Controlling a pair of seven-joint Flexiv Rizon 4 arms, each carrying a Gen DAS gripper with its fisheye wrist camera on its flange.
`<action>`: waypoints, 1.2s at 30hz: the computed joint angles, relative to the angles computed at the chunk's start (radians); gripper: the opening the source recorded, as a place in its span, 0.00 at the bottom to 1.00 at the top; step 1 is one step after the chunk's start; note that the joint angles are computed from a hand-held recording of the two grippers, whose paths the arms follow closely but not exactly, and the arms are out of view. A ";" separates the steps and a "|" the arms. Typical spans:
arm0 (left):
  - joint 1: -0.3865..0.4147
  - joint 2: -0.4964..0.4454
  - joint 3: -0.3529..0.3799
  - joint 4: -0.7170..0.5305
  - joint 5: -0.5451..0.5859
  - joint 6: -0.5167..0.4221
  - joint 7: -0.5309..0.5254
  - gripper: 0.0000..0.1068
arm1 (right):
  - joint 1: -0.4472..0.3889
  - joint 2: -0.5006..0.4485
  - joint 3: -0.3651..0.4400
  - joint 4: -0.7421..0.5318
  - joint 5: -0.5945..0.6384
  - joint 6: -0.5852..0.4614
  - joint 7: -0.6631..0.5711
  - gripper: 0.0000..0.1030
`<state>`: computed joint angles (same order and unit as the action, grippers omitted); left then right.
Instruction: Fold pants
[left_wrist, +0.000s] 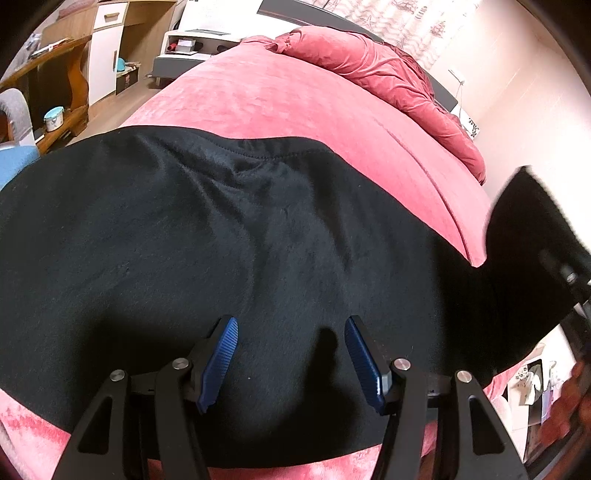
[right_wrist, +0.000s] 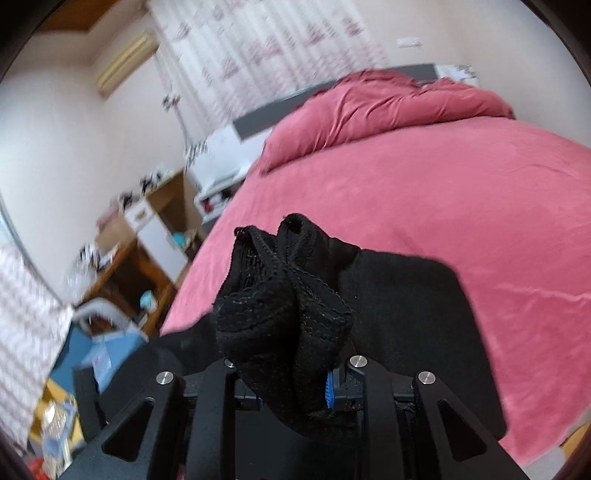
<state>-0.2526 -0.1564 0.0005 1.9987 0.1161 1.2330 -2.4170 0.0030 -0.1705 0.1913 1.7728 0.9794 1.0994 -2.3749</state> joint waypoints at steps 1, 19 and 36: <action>0.000 0.005 0.000 0.009 -0.002 0.006 -0.002 0.58 | 0.010 -0.001 0.007 0.017 -0.012 -0.005 0.001 0.22; -0.012 0.018 0.001 0.025 0.055 0.042 -0.054 0.58 | -0.104 -0.060 0.083 0.045 -0.065 -0.205 -0.277 0.81; 0.052 -0.139 -0.220 -0.038 -0.468 0.193 0.416 0.57 | 0.029 -0.128 -0.003 0.136 -0.316 0.329 0.015 0.53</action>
<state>-0.2005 -0.2950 -0.2195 1.9609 -0.3520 1.4265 -2.0009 0.0320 -0.2985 0.1882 1.9091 0.6631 1.4282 -2.3597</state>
